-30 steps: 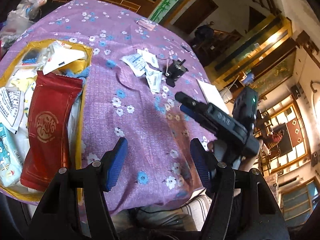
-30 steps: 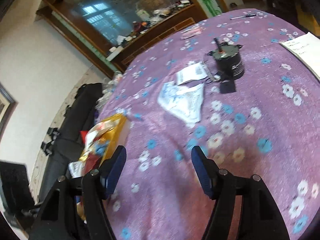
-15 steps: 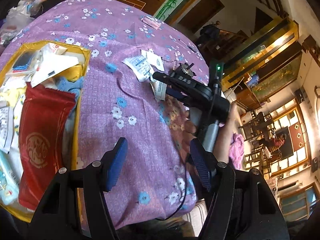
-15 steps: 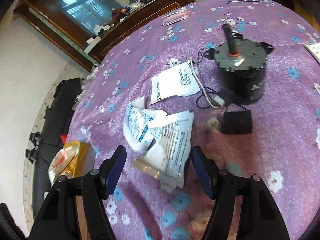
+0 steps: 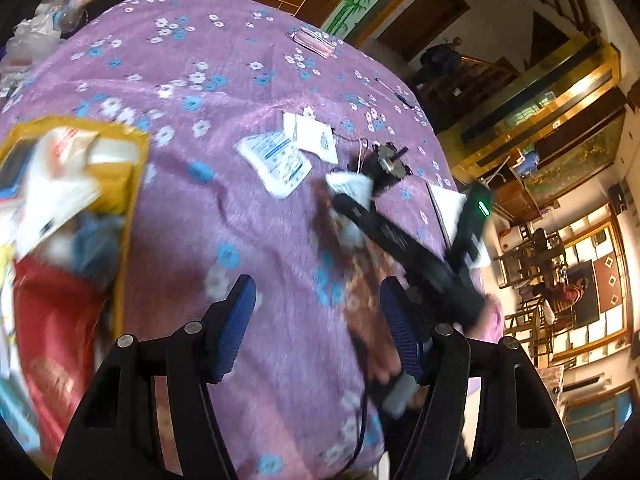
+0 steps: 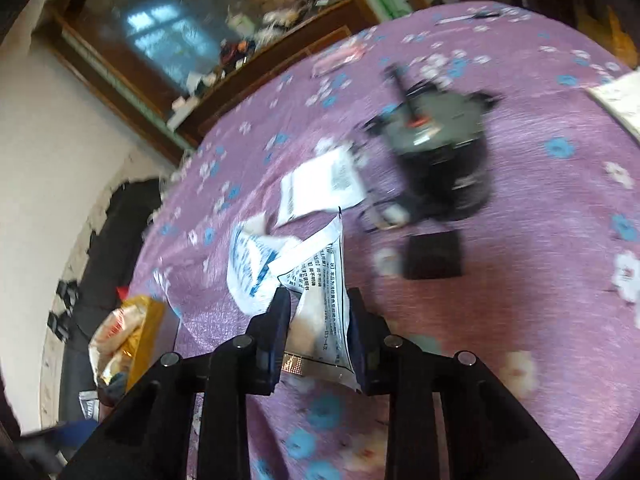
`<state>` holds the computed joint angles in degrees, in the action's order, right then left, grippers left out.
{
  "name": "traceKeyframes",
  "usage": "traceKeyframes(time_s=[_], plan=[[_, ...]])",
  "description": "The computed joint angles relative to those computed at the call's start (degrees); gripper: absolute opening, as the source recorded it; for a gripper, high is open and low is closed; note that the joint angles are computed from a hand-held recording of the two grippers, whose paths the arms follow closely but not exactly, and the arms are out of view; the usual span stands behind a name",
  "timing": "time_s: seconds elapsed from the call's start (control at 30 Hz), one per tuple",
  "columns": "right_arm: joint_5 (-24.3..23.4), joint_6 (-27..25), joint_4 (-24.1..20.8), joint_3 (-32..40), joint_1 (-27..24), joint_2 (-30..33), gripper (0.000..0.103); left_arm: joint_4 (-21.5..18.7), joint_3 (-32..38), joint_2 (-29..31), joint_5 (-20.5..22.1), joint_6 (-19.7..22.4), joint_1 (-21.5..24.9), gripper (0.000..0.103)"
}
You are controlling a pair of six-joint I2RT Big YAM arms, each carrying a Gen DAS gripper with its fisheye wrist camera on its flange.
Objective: Organize soft objects
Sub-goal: 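Grasp the white printed sachet with the right tool while the left grasps the blue-print sachet, then lower both sachets into the foam tray and open both tools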
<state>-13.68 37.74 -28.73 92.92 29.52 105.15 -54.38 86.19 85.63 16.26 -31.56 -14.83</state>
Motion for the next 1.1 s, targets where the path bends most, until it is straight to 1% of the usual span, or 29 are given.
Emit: traceKeyframes(time_s=[0.03, 0.1, 0.13, 0.17, 0.2, 0.33, 0.37, 0.4, 0.43, 0.47, 0.5, 0.6, 0.63, 0.67, 0.7, 0.73, 0.8, 0.83, 0.9, 0.97, 1.03, 1.1], plan=[[0.3, 0.7, 0.9, -1.3, -0.3, -0.8, 0.027, -1.2, 1.8, 1.7, -0.5, -0.3, 0.0, 0.065], [-1.0, 2.4, 2.7, -2.8, -0.9, -1.6, 0.027, -2.8, 5.5, 5.6, -0.5, -1.4, 0.3, 0.065], [-1.4, 2.8, 2.7, -2.7, -1.0, -1.5, 0.027, -4.5, 8.3, 8.4, -0.5, -2.5, 0.6, 0.065], [-1.5, 3.0, 2.3, -2.5, -1.0, -1.3, 0.027, -5.4, 10.8, 10.8, -0.9, -4.2, 0.9, 0.065], [-1.8, 3.1, 1.8, -2.2, -1.0, -1.1, 0.027, -5.9, 12.5, 12.3, -1.5, -4.9, 1.0, 0.065], [-1.5, 4.7, 2.6, -2.6, -1.2, -1.4, 0.027, -11.7, 24.5, 21.6, -9.6, -6.2, 0.5, 0.065], [-1.5, 5.3, 3.4, -3.2, -1.4, -1.7, 0.028, -13.0, 27.0, 23.4, -11.0, -6.2, 0.4, 0.065], [-1.5, 5.9, 4.0, -3.6, -1.5, -2.0, 0.028, -13.7, 28.6, 24.6, -11.6, -6.6, 0.5, 0.065], [-1.4, 6.1, 4.0, -3.7, -1.5, -2.0, 0.028, -15.3, 31.6, 26.8, -11.8, -7.9, 0.5, 0.065], [-1.5, 6.4, 4.3, -3.7, -1.5, -2.0, 0.028, -16.7, 33.8, 28.4, -12.2, -7.9, 0.5, 0.065], [-1.7, 6.7, 4.6, -3.8, -1.5, -2.1, 0.028, -19.6, 37.6, 30.9, -13.2, -7.3, 0.3, 0.065], [-0.7, 6.2, 5.3, -4.2, -1.4, -2.6, 0.028, -27.1, 47.4, 37.8, -19.2, -6.4, -0.2, 0.065], [-0.7, 6.2, 5.4, -4.2, -1.4, -2.6, 0.028, -29.2, 49.3, 39.2, -19.8, -6.3, -0.2, 0.065], [-0.7, 6.2, 5.5, -4.3, -1.4, -2.6, 0.028, -29.0, 48.3, 38.9, -18.8, -7.0, 0.1, 0.065], [-0.5, 6.1, 5.3, -4.2, -1.4, -2.6, 0.028, -27.4, 45.8, 37.5, -17.5, -8.0, 0.3, 0.062], [-0.1, 5.9, 5.2, -4.3, -1.3, -2.7, 0.028, -26.1, 43.5, 36.2, -16.9, -8.0, 0.4, 0.056], [-0.1, 5.8, 5.3, -4.2, -1.3, -2.7, 0.028, -25.3, 41.2, 34.5, -16.7, -7.5, 0.3, 0.045], [0.0, 5.6, 5.3, -4.2, -1.3, -2.7, 0.028, -23.9, 38.9, 33.0, -15.9, -7.0, 0.3, 0.041], [0.4, 5.3, 5.4, -4.6, -1.1, -3.0, 0.028, -23.3, 37.3, 32.0, -15.2, -5.2, 0.2, 0.032], [0.5, 5.2, 5.7, -4.8, -1.1, -3.1, 0.028, -21.5, 34.0, 29.6, -11.5, -5.2, 0.7, 0.029], [0.4, 5.3, 6.3, -5.0, -1.2, -3.1, 0.028, -18.3, 30.6, 27.0, -8.0, -5.2, 1.1, 0.027], [0.4, 5.0, 6.6, -4.9, -1.1, -3.1, 0.028, -16.3, 27.5, 24.2, -6.3, -4.9, 1.2, 0.026]])
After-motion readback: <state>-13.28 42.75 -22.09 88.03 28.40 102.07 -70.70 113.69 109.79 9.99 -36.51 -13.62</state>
